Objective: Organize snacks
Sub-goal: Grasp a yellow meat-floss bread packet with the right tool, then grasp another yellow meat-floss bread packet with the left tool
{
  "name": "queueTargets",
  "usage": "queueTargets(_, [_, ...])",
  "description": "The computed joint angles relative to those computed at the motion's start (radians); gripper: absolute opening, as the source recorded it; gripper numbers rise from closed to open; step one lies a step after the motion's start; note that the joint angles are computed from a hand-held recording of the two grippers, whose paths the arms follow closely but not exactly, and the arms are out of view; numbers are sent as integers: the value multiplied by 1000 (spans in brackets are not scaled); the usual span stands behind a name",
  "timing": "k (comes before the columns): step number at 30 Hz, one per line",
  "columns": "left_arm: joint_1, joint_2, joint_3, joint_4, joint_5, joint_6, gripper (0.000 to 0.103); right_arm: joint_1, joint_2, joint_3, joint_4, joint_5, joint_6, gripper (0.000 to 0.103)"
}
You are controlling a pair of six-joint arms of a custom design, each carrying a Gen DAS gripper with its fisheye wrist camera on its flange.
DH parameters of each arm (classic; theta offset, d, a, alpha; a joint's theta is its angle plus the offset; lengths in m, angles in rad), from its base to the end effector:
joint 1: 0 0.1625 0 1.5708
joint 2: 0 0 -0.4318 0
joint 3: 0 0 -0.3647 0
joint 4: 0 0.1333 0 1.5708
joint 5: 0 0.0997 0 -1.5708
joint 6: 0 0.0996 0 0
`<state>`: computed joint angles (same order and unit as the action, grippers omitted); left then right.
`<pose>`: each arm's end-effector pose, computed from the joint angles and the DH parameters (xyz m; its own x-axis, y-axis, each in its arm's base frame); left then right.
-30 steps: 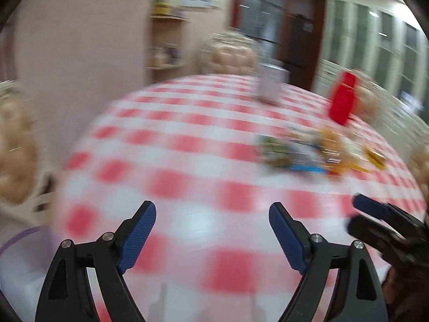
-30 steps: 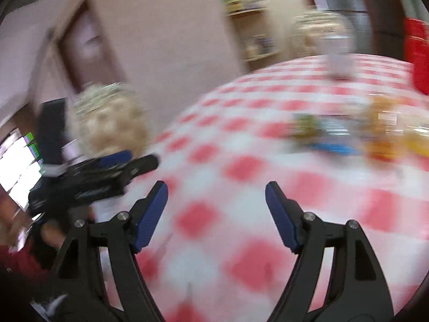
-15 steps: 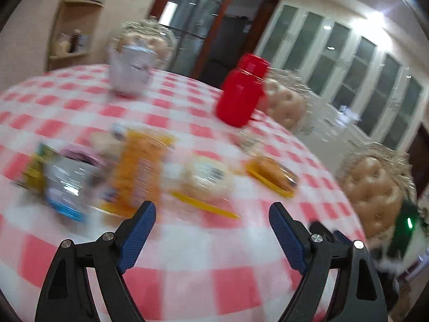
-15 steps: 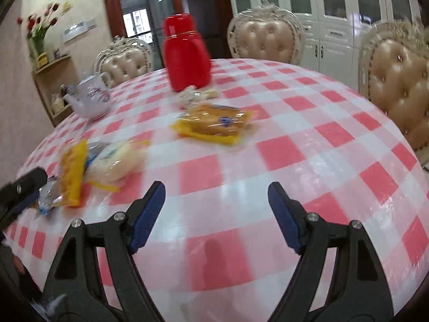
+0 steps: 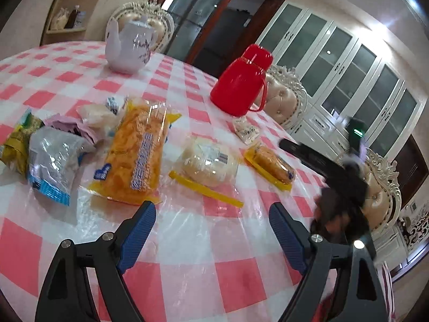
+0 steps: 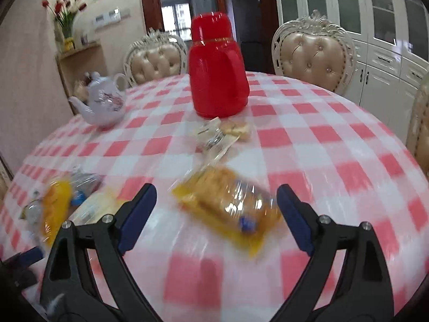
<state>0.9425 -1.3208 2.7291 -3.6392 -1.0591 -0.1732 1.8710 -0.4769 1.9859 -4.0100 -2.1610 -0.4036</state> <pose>-0.0278 -0.3480 0.2135 -0.9487 0.1554 -0.2753 0.3054 0.6760 -0.6707 0.2317 -0.4853 0.0272 -0.7818 -0.0582 0.6208 -0.5261 0.5960 -0.6067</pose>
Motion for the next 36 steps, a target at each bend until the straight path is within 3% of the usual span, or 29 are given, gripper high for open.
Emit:
queueTargets(3, [-10, 13, 5, -35, 10, 13, 87, -38, -13, -72, 134, 32, 54, 93])
queueTargets(6, [-8, 5, 0, -5, 8, 11, 87, -50, -4, -135, 279, -16, 73, 93])
queueTargets(8, [-6, -3, 1, 3, 9, 7, 87, -58, -17, -138, 411, -34, 103, 93])
queueTargets(10, [-9, 1, 3, -7, 20, 6, 87, -55, -32, -106, 457, -25, 84, 93])
queueTargets(11, [-10, 4, 2, -10, 30, 7, 87, -45, -33, -89, 466, -47, 59, 91])
queueTargets(12, [-10, 6, 0, -11, 35, 7, 87, -32, -24, -79, 465, -83, 42, 80])
queueTargets(13, [-8, 7, -2, -10, 40, 7, 87, -20, -13, -70, 448, -118, 21, 77])
queueTargets(15, [1, 5, -10, -4, 49, 4, 87, -9, -14, -21, 384, -102, 27, 61])
queueTargets(18, [23, -6, -22, 13, 61, -13, 87, 24, 4, 27, 301, -158, 66, 55])
queueTargets(23, [37, -24, -33, 21, 96, -7, 87, 74, 15, 136, 184, -165, 236, 53])
queueTargets(25, [37, -36, -37, 8, 115, 29, 87, 118, 33, 180, 114, -190, 316, 53])
queueTargets(29, [70, -61, -83, -16, 103, 188, 88, 177, 66, 254, -21, -148, 480, 54])
queueTargets(31, [87, -57, -128, 29, 136, 218, 91, 215, 86, 262, -53, -146, 511, 53])
queueTargets(32, [114, -62, -162, 96, 115, 223, 91, 233, 91, 259, -67, -140, 514, 54])
queueTargets(36, [147, -13, -223, 220, 139, 225, 91, 251, 103, 235, -104, -105, 471, 54])
